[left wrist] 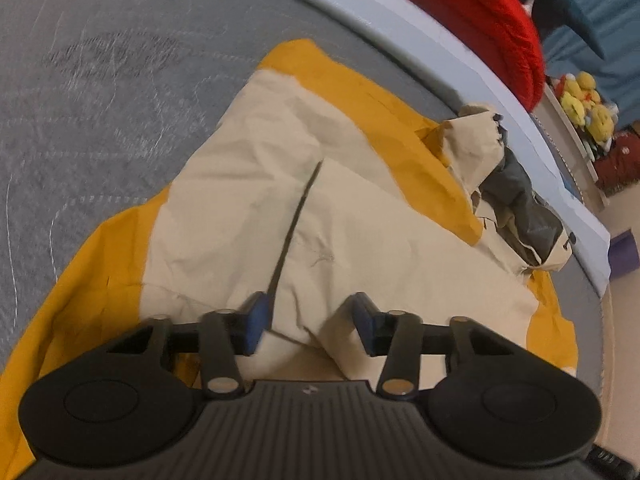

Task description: Fold large clothes

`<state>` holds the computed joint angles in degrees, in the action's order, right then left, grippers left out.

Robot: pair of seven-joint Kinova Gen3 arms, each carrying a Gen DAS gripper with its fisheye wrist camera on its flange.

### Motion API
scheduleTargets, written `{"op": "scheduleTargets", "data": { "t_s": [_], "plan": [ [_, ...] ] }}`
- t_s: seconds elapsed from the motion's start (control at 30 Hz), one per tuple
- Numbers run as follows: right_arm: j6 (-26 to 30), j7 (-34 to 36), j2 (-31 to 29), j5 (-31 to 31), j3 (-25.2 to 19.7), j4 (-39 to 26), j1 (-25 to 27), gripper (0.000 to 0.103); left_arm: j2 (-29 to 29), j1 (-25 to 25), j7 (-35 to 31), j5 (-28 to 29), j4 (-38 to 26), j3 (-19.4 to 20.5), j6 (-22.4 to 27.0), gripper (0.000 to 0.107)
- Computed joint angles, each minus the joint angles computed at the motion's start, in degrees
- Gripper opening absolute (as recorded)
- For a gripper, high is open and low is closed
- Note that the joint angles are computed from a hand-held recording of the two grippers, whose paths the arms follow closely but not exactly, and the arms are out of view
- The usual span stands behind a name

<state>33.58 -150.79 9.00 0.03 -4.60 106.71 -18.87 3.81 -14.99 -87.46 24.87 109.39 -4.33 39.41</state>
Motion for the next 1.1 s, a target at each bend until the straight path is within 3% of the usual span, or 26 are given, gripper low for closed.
{"op": "scheduleTargets", "data": {
  "t_s": [0.03, 0.13, 0.27, 0.4, 0.47, 0.5, 0.6, 0.67, 0.73, 0.83, 0.9, 0.97, 1.03, 1.1],
  "plan": [
    [0.16, -0.3, 0.04, 0.34, 0.06, -0.12, -0.18, 0.028, -0.77, 1.31, -0.78, -1.07, 0.58, -0.53, -1.4, 0.001],
    [0.32, 0.0, 0.0, 0.36, -0.17, -0.64, -0.25, 0.028, -5.38, 2.95, 1.99, -6.74, 2.52, 0.22, -6.87, 0.001],
    [-1.74, 4.01, -0.71, -0.05, -1.26, -0.92, -0.33, 0.028, -10.65, -6.57, 10.97, -15.73, 3.33, 9.57, -9.36, 0.001],
    [-2.58, 3.82, -0.99, 3.53, -0.93, -1.31, -2.3, 0.029, -10.57, -17.09, 19.46, -24.17, 1.21, 19.45, -4.03, 0.006],
    [-1.96, 1.38, -0.47, 4.8, -0.04, -1.47, -2.7, 0.029, -11.04, -19.06, 19.66, -26.71, 1.12, 21.82, -4.13, 0.024],
    [-1.26, 0.25, -0.06, 5.33, 0.44, -1.64, -2.68, 0.029, -11.24, -18.52, 18.36, -26.59, 1.37, 21.41, -5.18, 0.035],
    [3.46, -4.73, 1.98, 7.02, 2.36, -2.91, -2.49, 0.029, -10.8, -12.5, 12.06, -21.21, 1.67, 14.75, -6.9, 0.037],
    [7.19, -8.44, 3.5, 8.45, 4.26, -3.66, -2.85, 0.028, -8.96, -8.0, 8.35, -16.55, 0.83, 9.44, -5.07, 0.038],
    [7.19, -9.32, 3.5, 6.91, 3.16, -3.28, -0.14, 0.024, -6.05, -4.36, 5.51, -12.57, -0.21, 4.13, -1.82, 0.038],
    [8.06, -10.87, 2.69, 8.26, 4.25, -3.89, -1.88, 0.028, -2.3, 0.9, 6.24, -12.67, -2.21, -2.77, 3.68, 0.037],
    [7.78, -9.76, 2.03, 7.15, 3.79, -4.08, -1.97, 0.033, -3.26, 0.46, 5.69, -11.58, -2.09, -3.27, 4.02, 0.038],
    [6.84, -5.55, 2.32, 2.99, 0.65, -4.3, 1.39, 0.037, -4.56, 0.03, 4.25, -10.99, -1.95, -2.8, 2.97, 0.041],
    [7.72, -2.17, 3.33, -1.67, -0.86, -4.9, 3.52, 0.039, -5.5, 0.26, 6.07, -13.11, -1.77, -2.06, 1.77, 0.042],
    [7.76, 0.36, 4.12, -6.33, -3.44, -4.65, 7.16, 0.039, -5.92, 2.72, 7.08, -14.5, -1.58, -4.04, 1.64, 0.042]
  ]
}}
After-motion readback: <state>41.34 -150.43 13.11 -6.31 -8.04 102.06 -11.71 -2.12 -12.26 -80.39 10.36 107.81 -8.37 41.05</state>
